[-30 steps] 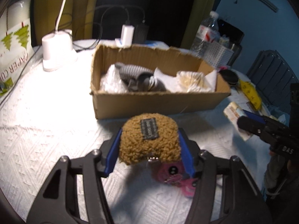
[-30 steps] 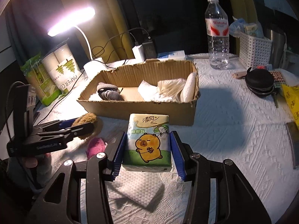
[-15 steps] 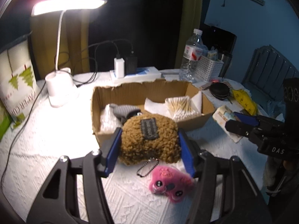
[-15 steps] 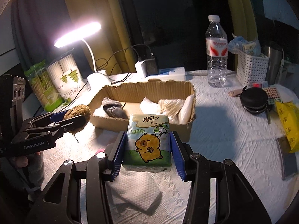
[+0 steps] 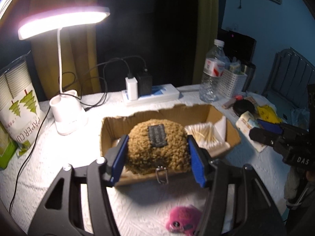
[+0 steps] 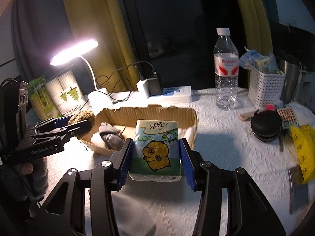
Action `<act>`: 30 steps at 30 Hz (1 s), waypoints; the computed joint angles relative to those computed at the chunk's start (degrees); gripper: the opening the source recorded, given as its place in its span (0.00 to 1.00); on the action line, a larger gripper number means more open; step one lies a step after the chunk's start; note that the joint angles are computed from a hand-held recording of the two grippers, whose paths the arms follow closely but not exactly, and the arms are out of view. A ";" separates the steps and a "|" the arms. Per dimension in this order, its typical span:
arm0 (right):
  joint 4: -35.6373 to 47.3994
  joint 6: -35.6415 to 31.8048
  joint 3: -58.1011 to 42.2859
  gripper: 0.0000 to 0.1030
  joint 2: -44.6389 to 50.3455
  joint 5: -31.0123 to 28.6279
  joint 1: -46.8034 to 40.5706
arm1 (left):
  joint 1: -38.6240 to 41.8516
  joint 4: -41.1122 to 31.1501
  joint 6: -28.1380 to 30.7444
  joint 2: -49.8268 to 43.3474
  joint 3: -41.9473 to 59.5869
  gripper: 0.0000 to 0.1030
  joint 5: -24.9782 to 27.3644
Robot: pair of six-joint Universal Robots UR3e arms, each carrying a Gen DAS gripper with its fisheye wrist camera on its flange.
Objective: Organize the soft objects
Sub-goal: 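Lower the brown pouch and tissue pack into the box and release both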
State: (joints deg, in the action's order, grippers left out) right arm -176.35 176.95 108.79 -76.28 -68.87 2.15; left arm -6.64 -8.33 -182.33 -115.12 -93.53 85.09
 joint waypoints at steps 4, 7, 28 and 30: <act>1.08 0.23 -5.36 0.48 3.78 0.30 0.95 | 0.39 -0.86 -0.76 -3.28 4.47 0.57 0.02; 1.60 0.72 -9.66 0.48 6.80 0.29 2.07 | 0.87 -0.94 -0.89 -5.59 7.71 0.57 -0.51; 13.81 3.45 -39.10 0.48 27.57 -4.32 9.51 | 7.26 1.42 -3.00 -12.90 10.53 0.81 -7.00; 14.52 3.83 -40.56 0.49 28.62 -5.12 10.18 | 7.98 2.33 -2.85 -11.39 8.11 0.81 -7.49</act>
State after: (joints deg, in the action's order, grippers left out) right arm -161.83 180.78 68.23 -47.67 -73.98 12.34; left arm 1.34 -6.00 -185.18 -126.52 -85.42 77.60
